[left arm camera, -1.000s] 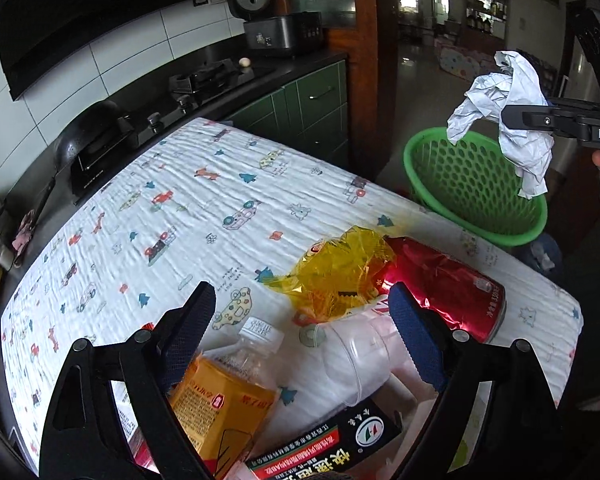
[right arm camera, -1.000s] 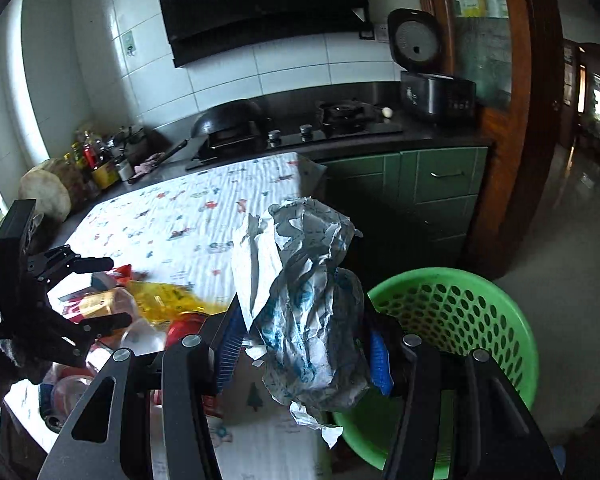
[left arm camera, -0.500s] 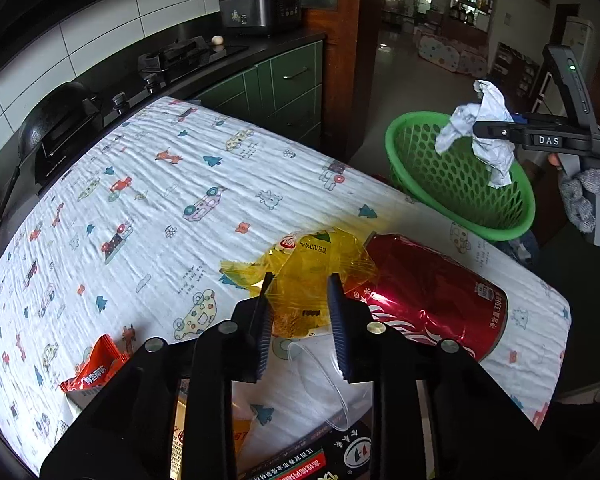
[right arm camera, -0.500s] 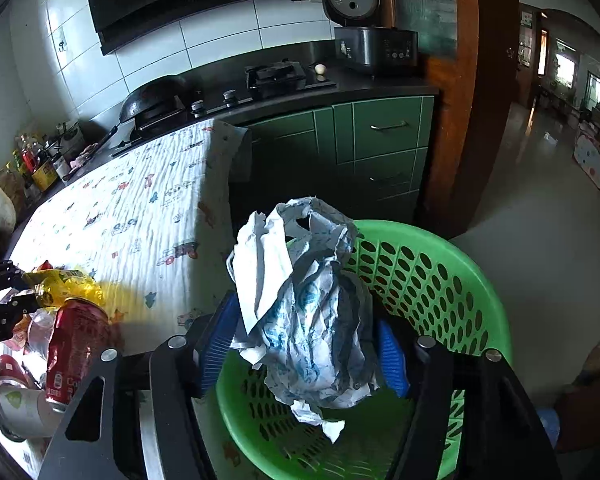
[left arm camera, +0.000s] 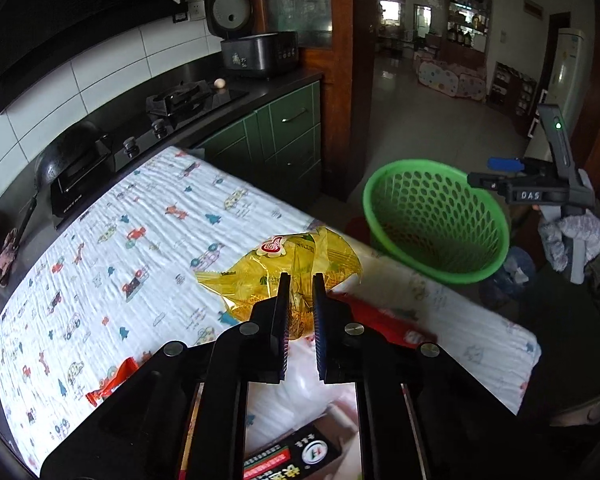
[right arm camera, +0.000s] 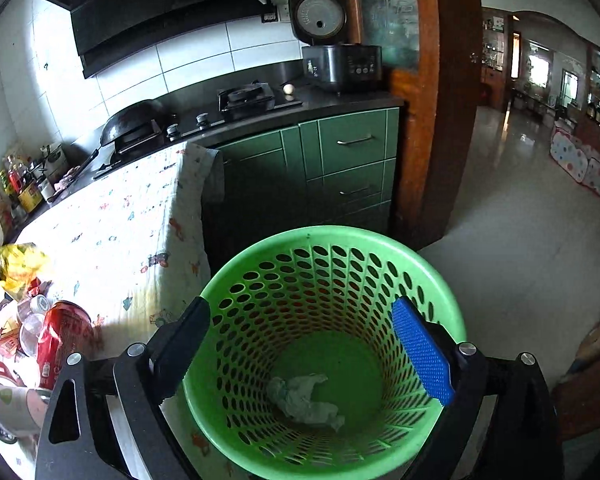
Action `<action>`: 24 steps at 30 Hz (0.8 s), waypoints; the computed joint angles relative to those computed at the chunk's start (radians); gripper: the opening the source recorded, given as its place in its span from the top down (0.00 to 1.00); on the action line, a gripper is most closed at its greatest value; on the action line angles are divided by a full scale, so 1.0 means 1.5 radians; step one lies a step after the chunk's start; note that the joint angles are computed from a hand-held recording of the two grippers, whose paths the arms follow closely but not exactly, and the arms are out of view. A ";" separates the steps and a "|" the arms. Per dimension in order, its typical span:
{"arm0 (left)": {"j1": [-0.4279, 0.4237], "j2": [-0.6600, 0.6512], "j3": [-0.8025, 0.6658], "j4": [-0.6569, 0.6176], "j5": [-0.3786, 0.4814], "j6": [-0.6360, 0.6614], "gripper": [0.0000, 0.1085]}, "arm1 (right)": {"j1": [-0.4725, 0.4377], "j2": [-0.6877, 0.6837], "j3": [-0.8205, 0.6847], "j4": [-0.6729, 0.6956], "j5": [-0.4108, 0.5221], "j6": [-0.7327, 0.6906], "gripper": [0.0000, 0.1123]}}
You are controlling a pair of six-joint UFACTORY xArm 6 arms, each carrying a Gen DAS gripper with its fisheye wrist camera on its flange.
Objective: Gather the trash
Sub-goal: 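Carry the yellow plastic bag to the green basket with the left tool and release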
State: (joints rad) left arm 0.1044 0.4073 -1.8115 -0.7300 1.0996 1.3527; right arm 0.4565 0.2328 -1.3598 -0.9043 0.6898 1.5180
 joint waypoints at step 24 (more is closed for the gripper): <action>-0.208 -0.039 0.104 0.013 -0.078 -0.121 0.53 | 0.062 -0.146 0.186 -0.080 0.035 0.136 0.19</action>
State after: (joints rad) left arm -0.2076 0.3494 -1.6556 -0.7104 0.9829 1.1708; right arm 0.5500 0.0141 -1.0813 -1.0240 0.7418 1.7227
